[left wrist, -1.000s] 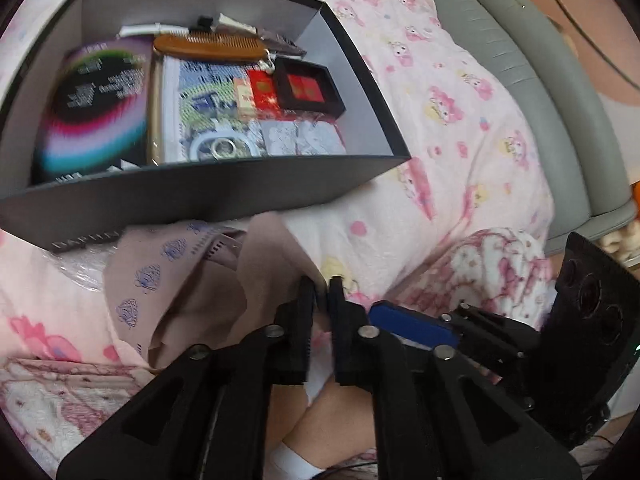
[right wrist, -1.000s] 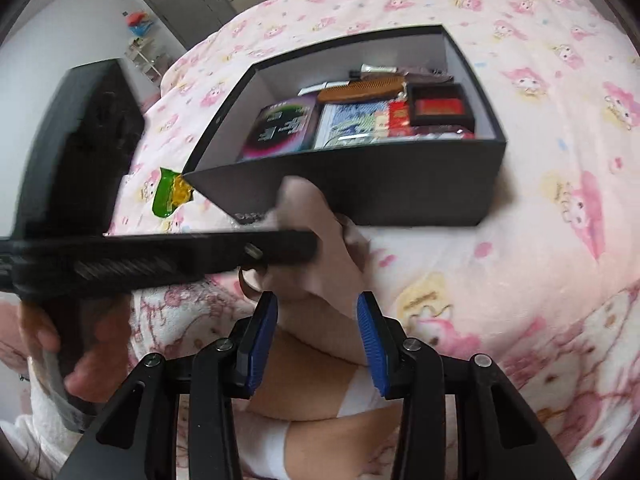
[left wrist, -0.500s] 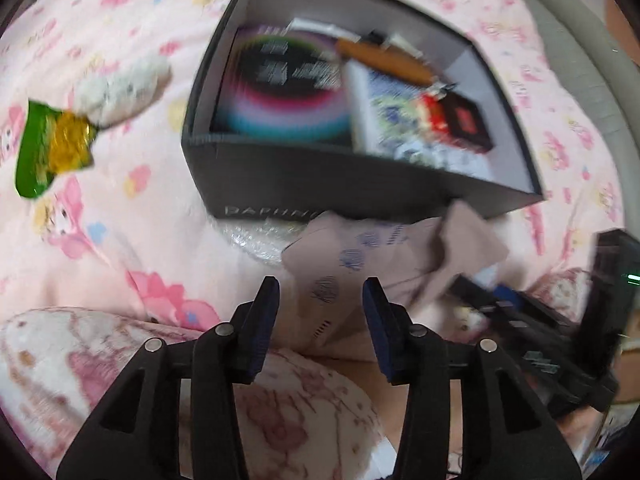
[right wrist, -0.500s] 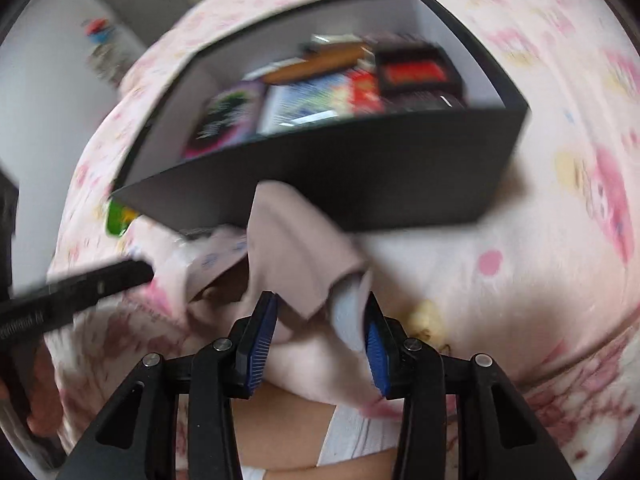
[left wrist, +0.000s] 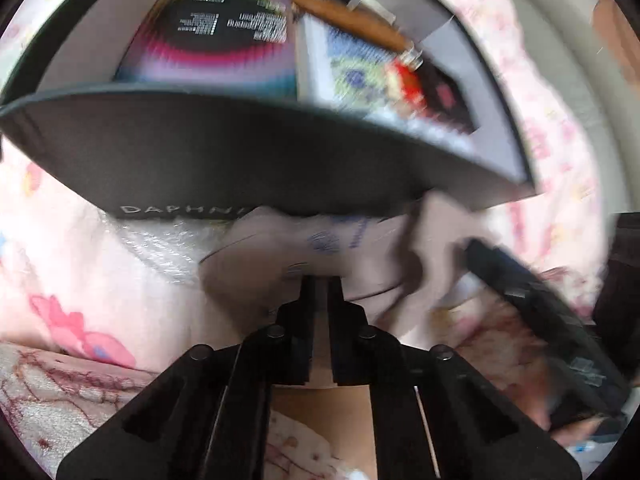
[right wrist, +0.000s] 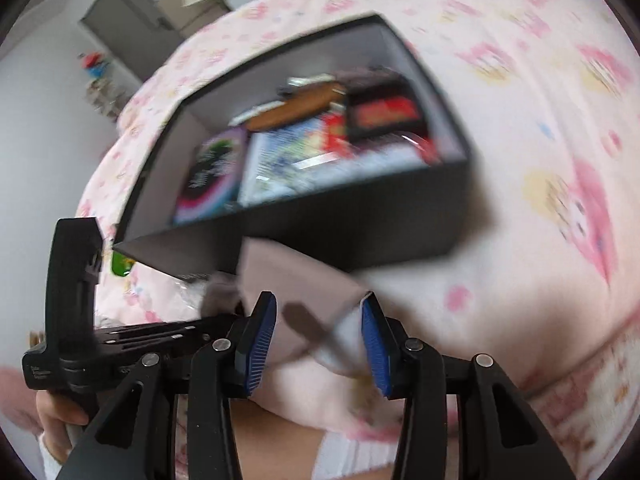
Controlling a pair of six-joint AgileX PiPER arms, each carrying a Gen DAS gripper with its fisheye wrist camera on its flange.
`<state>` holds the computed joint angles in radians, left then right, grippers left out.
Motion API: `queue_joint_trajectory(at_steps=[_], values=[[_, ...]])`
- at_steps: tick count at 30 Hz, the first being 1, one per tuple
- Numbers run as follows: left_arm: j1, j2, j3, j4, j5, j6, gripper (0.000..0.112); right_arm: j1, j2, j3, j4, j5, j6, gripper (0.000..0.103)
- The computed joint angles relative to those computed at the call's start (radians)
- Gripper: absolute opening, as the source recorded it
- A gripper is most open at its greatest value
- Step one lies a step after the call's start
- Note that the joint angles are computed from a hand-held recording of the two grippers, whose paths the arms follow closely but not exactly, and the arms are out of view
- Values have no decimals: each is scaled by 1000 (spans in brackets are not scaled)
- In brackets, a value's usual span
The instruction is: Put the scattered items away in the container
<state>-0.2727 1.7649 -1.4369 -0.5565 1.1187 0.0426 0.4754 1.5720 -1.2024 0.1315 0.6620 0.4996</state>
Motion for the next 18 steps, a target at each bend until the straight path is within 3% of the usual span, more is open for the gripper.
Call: queue_joint_trajectory(at_steps=[3,7,8,9,10,11,14,15,17,18], values=[[74,-47,66,-114,-15,74,3,-1,54,-18,38,-11,-19,39],[87,-97,109,-48,-69,-7,6,37,67,-39,-11,34,6,29],[69,-93,96,3,-66,-56,9,36,61,-40,19,48,-33,29],[50,-92,94,39,-61,-94,26,36,56,-39,51,59,-60,29],[37,-69,68,63,-51,-121,52,33,50,-35,88,70,-94,29],[29,-51,47,82,-46,-146,61,29,36,-23,123,71,-124,29],[18,-13,-2,124,-22,-185,65,40,-27,44,37,-40,-15,30],[13,10,-24,142,-6,-213,65,46,-38,59,-41,-67,73,37],[-4,49,-64,178,26,-240,65,43,-23,57,-118,-53,182,49],[-13,59,-76,188,35,-238,65,34,-1,45,-96,-26,185,49]])
